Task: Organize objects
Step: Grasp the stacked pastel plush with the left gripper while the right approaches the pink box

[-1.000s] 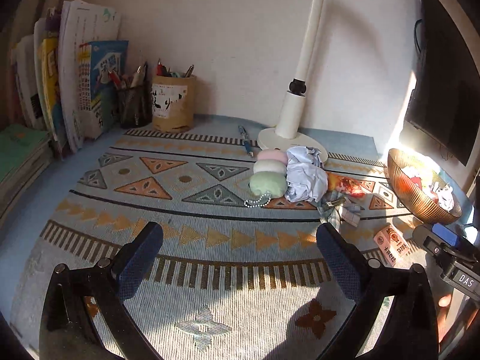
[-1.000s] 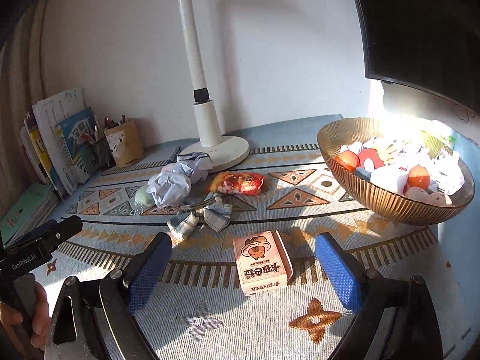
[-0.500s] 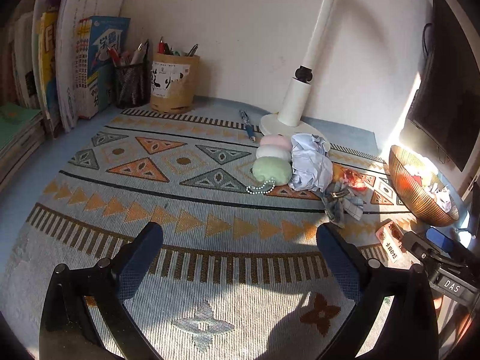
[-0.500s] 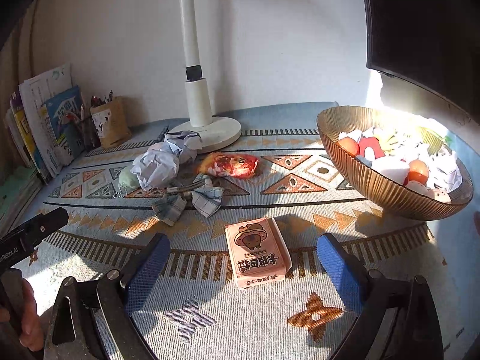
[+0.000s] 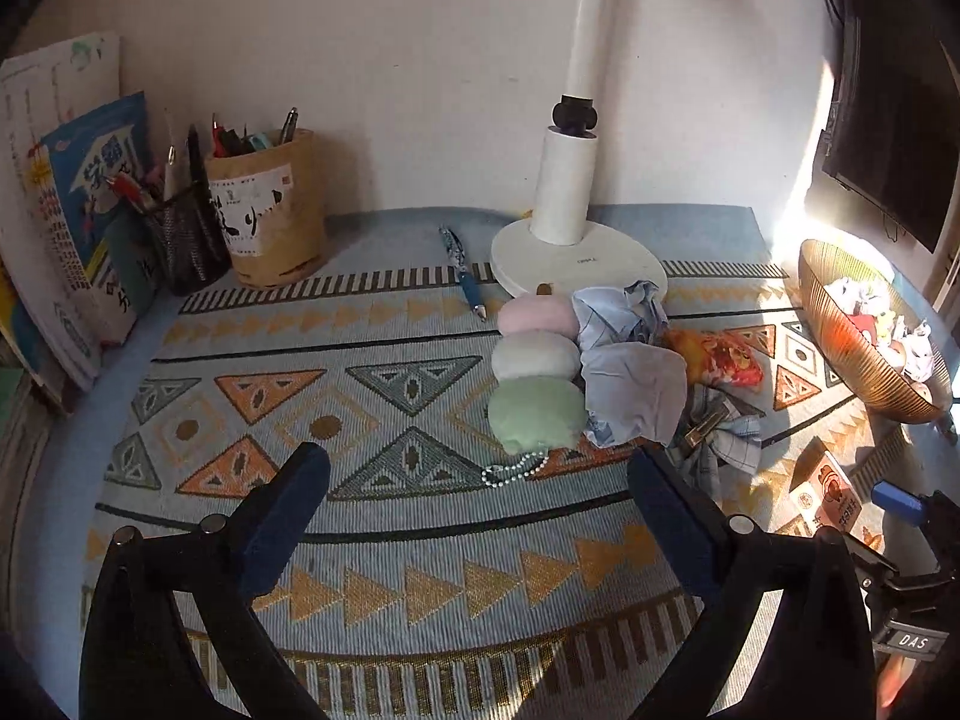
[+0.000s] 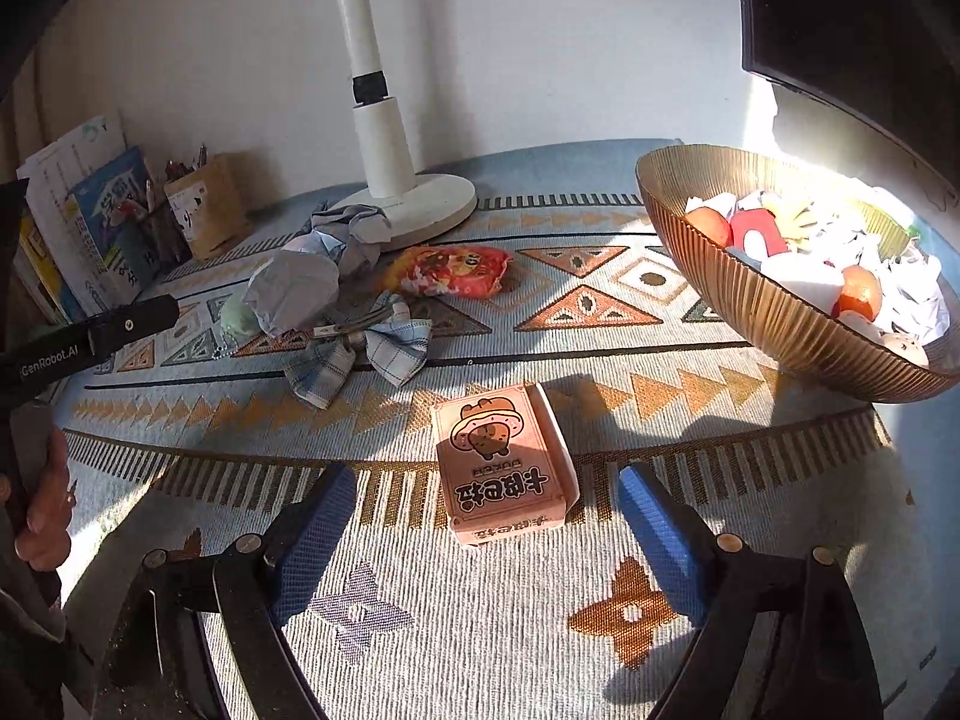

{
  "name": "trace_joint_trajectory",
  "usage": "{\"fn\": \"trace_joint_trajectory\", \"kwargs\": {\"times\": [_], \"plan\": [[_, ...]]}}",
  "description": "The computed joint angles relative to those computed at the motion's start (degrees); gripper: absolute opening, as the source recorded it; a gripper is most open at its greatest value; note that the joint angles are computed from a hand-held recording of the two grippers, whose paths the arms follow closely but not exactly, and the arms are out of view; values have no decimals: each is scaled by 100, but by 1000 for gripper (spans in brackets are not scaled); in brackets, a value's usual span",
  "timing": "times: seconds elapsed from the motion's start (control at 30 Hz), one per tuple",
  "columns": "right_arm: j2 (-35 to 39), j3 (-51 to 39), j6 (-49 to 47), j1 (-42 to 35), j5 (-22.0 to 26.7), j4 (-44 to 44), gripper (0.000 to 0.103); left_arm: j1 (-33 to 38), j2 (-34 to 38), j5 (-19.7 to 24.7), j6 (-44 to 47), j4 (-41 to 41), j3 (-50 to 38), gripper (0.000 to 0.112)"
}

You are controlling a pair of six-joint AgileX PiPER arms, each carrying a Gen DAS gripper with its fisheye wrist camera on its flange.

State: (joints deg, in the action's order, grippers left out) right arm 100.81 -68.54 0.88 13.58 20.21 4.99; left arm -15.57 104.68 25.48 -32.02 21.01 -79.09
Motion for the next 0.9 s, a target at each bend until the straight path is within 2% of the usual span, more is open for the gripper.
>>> {"fn": "trace_joint_trajectory", "kwargs": {"times": [0.1, 0.17, 0.23, 0.3, 0.43, 0.57, 0.67, 0.7, 0.73, 0.77, 0.83, 0.9], "plan": [[241, -324, -214, -45, 419, 179, 78, 173, 497, 160, 661, -777, -636, 95], [363, -476, -586, -152, 644, 620, 78, 239, 804, 277, 966, -1104, -1030, 91], [355, -445, -770, -202, 591, 830, 77, 238, 1129, 519, 1072, -1131, -1475, 89], [357, -445, -648, -149, 570, 668, 73, 225, 1442, 817, 1161, -1164, -1916, 85], [391, -499, -562, -61, 606, 499, 72, 238, 1604, 916, 1352, -1461, -2217, 84], [401, -512, -517, -50, 603, 459, 72, 299, 1760, 1135, 2221, -2437, -2441, 84], [407, -508, -581, -62, 590, 539, 72, 212, 1946, 1243, 1754, -1811, -2620, 84], [407, -503, -626, -74, 582, 598, 72, 234, 2073, 1344, 1756, -1840, -2732, 83], [403, -489, -675, -87, 569, 659, 72, 220, 2024, 1217, 1722, -1742, -2637, 75], [395, -476, -651, -83, 552, 652, 71, 227, 1990, 1218, 1864, -1873, -2611, 59], [367, -430, -429, -50, 484, 456, 62, 209, 1894, 1114, 2086, -2074, -2474, 43], [313, -344, -154, -11, 370, 209, 42, 96, 1757, 911, 1754, -1614, -2222, 42]]}}
